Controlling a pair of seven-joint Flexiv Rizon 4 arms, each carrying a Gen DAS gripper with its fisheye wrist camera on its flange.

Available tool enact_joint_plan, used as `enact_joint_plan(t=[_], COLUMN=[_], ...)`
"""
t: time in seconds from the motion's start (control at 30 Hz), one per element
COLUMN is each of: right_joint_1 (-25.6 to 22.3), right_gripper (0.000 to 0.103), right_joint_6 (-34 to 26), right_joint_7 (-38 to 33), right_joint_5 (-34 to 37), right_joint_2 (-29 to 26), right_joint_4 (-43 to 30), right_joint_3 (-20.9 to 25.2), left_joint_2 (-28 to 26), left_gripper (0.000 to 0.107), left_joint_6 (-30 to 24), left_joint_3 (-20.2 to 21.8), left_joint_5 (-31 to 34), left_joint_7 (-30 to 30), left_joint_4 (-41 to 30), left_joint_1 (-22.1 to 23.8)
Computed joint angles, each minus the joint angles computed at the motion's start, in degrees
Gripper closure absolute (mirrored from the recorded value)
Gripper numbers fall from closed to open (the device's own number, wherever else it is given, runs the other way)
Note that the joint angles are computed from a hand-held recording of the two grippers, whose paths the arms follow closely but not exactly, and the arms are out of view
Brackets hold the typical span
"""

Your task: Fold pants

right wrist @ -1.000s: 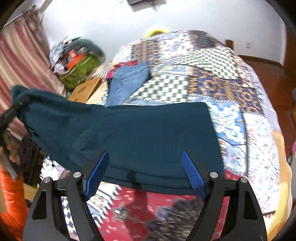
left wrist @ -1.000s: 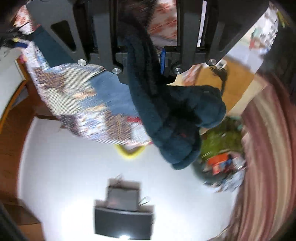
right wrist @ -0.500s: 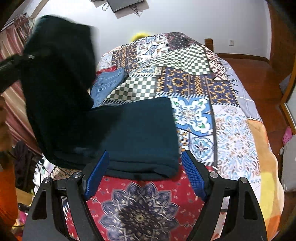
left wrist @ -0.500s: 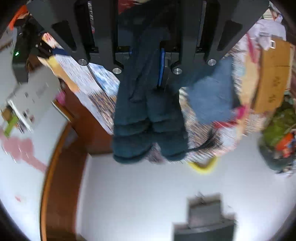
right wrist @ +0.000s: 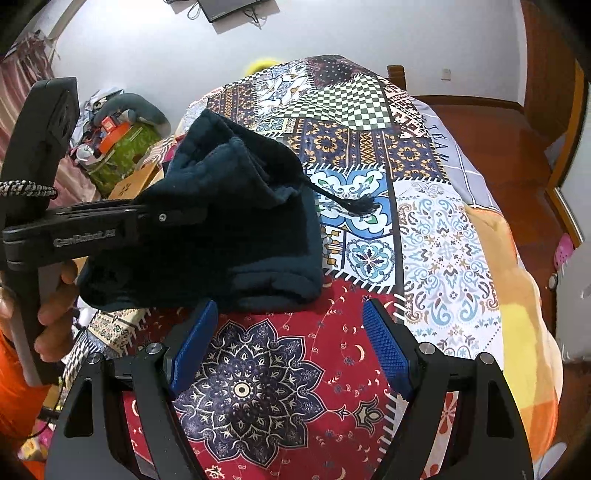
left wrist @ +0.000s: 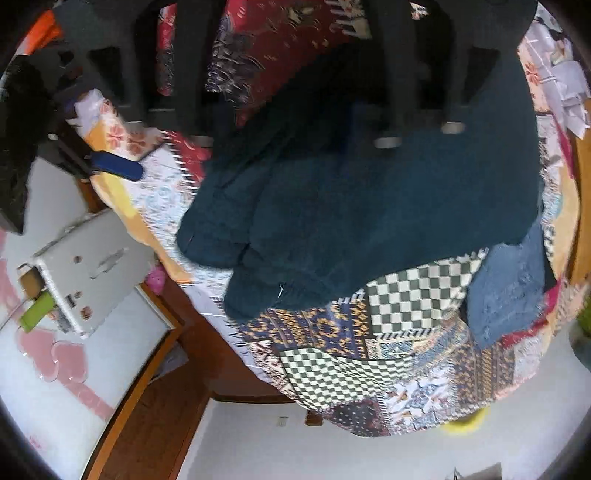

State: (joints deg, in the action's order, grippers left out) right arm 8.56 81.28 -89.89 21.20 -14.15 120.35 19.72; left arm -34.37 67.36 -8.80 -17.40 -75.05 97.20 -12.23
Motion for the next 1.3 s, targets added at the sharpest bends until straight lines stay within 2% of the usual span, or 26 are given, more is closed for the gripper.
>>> enact_joint_plan(t=[0.1, 0.17, 0.33, 0.37, 0.43, 0.5, 0.57, 0.73, 0.8, 1.0, 1.07, 1.17, 1.2, 1.3], right_joint_1=[0.0, 0.2, 1.1, 1.1, 1.0, 1.0, 1.1, 1.2, 0.9, 1.3, 1.7, 0.9, 0.9, 0.5], right_gripper=[0.025, 0.025, 0.025, 0.025, 0.025, 0.025, 0.025, 0.025, 0.025, 0.025, 0.025, 0.023, 0.023, 0.025], right_joint_6=[0.2, 0.5, 0.8, 0.7, 0.7, 0.4, 0.3, -0.6, -1.3, -3.2, -3.5, -4.4, -4.2, -3.7], right_joint_7=[-0.1, -0.2, 0.5, 0.4, 0.3, 0.3, 0.2, -0.4, -0.9, -1.1, -0.6, -0.8, -0.6, 0.6], right_joint_5=[0.6, 0.8, -0.5, -0.5, -0.5, -0.6, -0.6, -0.6, -0.2, -1.2, -2.1, -2.3, -2.5, -2.4], right_joint_2=[0.1, 0.1, -0.1, -0.2, -0.5, -0.9, -1.4, -2.8, -3.8, -6.7, -7.4, -8.7, -9.0, -9.7], right_joint_4=[-0.1, -0.1, 0.0, -0.1, -0.4, -0.8, -1.2, -2.2, -3.2, -5.9, -6.6, -8.1, -8.3, -8.7], right_joint_3=[0.4, 0.5, 0.1, 0.3, 0.6, 0.8, 1.2, 2.0, 2.6, 2.6, 2.1, 2.4, 2.2, 1.9], left_joint_2=[1.6, 3.2, 6.9, 7.4, 7.7, 7.0, 5.5, 0.7, -2.6, -11.7, -15.3, -20.7, -21.5, -20.3], left_gripper=[0.031, 0.03, 0.023, 0.018, 0.012, 0.011, 0.011, 0.011, 0.011, 0.011, 0.011, 0.011, 0.01, 0.009], left_joint_6=[2.0, 2.9, 9.8, 11.3, 13.9, 14.3, 12.2, 2.6, -1.2, -11.6, -15.4, -19.8, -20.5, -16.9], left_joint_3=[1.2, 0.6, 0.3, 0.1, 1.9, 6.5, 10.0, 9.2, 12.0, 15.6, 17.6, 24.5, 24.9, 20.8], left_joint_5=[1.0, 0.9, 1.0, 0.8, 1.8, 4.4, 6.7, 7.3, 9.5, 15.0, 18.1, 27.3, 29.1, 28.7], left_joint_7=[-1.5, -1.0, -0.3, 0.0, -0.9, -4.1, -7.1, -6.7, -9.4, -14.2, -15.9, -21.3, -21.8, -21.3], left_joint_4=[1.6, 3.0, 6.7, 7.0, 6.8, 4.9, 2.1, -4.8, -9.4, -22.0, -27.1, -34.6, -35.5, -31.1], left_joint_1=[-1.0, -0.4, 0.7, 1.2, 0.9, -1.1, -2.0, 2.7, 2.2, 2.6, 2.2, -1.3, -1.3, 2.3])
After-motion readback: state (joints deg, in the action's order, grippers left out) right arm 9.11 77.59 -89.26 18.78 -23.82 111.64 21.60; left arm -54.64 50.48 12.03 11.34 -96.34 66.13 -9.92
